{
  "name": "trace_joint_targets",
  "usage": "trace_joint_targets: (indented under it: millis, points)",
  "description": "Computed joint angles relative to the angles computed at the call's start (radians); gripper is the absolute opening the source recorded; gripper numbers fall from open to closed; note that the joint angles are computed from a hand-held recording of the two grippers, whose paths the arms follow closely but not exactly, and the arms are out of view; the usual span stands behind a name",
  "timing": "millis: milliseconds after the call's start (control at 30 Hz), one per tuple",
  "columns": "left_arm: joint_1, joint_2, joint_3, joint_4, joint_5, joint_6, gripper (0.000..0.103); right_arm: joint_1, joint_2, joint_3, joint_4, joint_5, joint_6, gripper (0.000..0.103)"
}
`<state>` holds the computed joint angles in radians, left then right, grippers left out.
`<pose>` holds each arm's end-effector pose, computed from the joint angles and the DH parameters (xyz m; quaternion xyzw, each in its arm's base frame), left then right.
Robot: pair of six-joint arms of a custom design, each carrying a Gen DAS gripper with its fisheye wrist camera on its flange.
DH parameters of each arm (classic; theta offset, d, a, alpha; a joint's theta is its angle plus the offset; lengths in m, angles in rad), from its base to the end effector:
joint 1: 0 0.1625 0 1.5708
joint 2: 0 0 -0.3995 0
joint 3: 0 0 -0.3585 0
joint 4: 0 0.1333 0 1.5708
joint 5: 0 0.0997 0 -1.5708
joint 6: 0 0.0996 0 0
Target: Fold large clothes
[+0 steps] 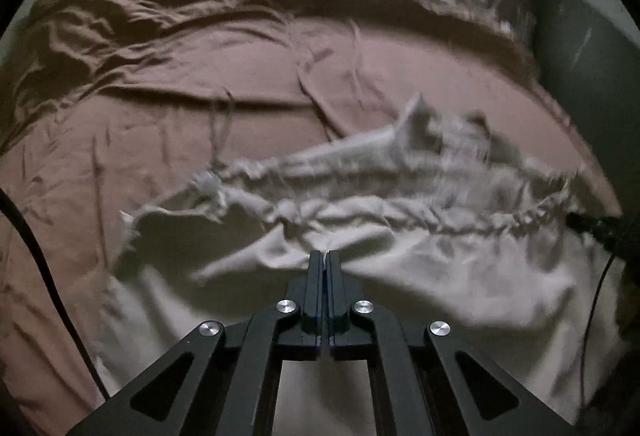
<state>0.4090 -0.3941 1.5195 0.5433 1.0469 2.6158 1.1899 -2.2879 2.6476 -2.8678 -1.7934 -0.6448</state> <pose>-0.3086 -0.3333 -0.0837 0.3137 0.9124 -0.1618 0.2072 0.0251 -0.2366 0.3603 0.0669 -0.8856 0.3425 0.3066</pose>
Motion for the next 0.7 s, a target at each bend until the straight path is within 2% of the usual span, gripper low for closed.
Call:
trace_joint_targets:
  millis: [67,200,367,433,533,633,700]
  points:
    - [0.011,0.001,-0.018,0.003,-0.003,0.009,0.001,-0.016,-0.018,0.001,-0.012,0.039,-0.004,0.000]
    - [0.046,0.055,-0.094,0.038,0.007,0.033,0.001,-0.007,0.049,0.010,-0.091,0.030,-0.004,0.000]
    - [0.077,0.118,-0.148,0.055,0.024,0.054,0.001,-0.083,0.140,0.039,-0.202,0.051,-0.017,0.000]
    - [0.095,0.138,-0.167,0.067,0.040,0.060,0.001,-0.136,0.173,0.057,-0.246,0.072,-0.023,0.000]
    - [0.112,0.141,-0.184,0.070,0.056,0.068,0.002,-0.171,0.216,0.062,-0.270,0.083,0.004,0.000]
    - [0.118,0.130,-0.200,0.116,0.085,0.022,0.005,-0.186,0.206,0.056,-0.244,0.111,0.039,0.000]
    - [0.105,0.089,-0.158,0.091,0.089,0.006,0.008,-0.209,0.129,0.053,-0.149,0.158,0.063,0.000]
